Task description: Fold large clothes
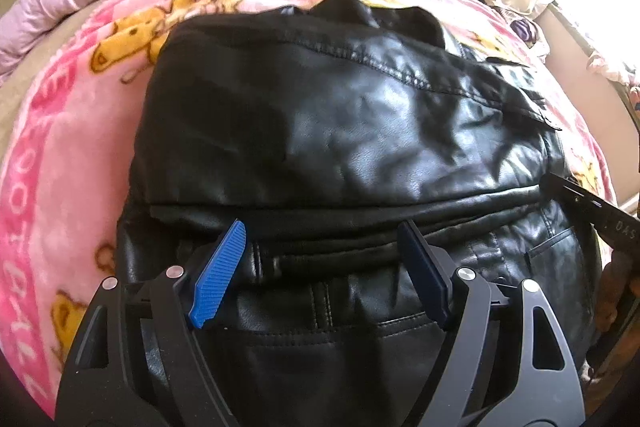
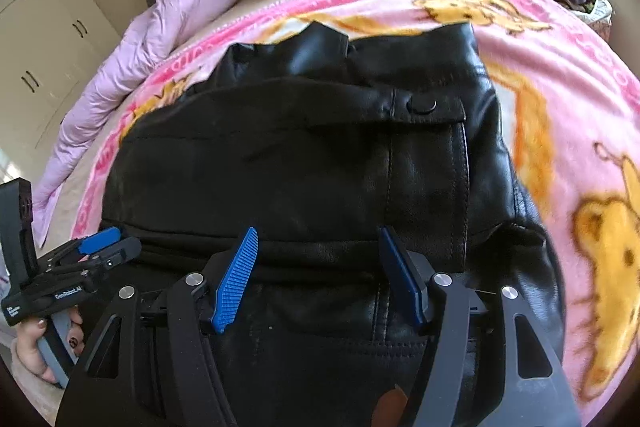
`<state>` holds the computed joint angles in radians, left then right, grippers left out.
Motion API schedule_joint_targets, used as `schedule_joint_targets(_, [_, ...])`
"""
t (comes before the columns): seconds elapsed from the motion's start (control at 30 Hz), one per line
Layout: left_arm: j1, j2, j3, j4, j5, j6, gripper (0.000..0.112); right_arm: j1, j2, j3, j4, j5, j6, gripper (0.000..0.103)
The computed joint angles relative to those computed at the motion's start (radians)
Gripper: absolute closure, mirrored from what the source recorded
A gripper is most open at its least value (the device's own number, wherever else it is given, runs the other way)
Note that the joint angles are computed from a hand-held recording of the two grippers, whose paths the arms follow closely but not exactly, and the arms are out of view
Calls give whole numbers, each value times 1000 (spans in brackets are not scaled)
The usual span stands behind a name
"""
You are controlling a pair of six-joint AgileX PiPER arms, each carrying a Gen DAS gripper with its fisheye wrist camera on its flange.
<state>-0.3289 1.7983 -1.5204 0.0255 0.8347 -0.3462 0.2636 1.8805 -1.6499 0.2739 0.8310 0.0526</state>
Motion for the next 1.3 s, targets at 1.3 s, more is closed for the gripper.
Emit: schedule_joint_targets(1.3, [-229, -337, 239, 308, -58, -315, 19, -62, -479, 381, 123, -181, -163, 7])
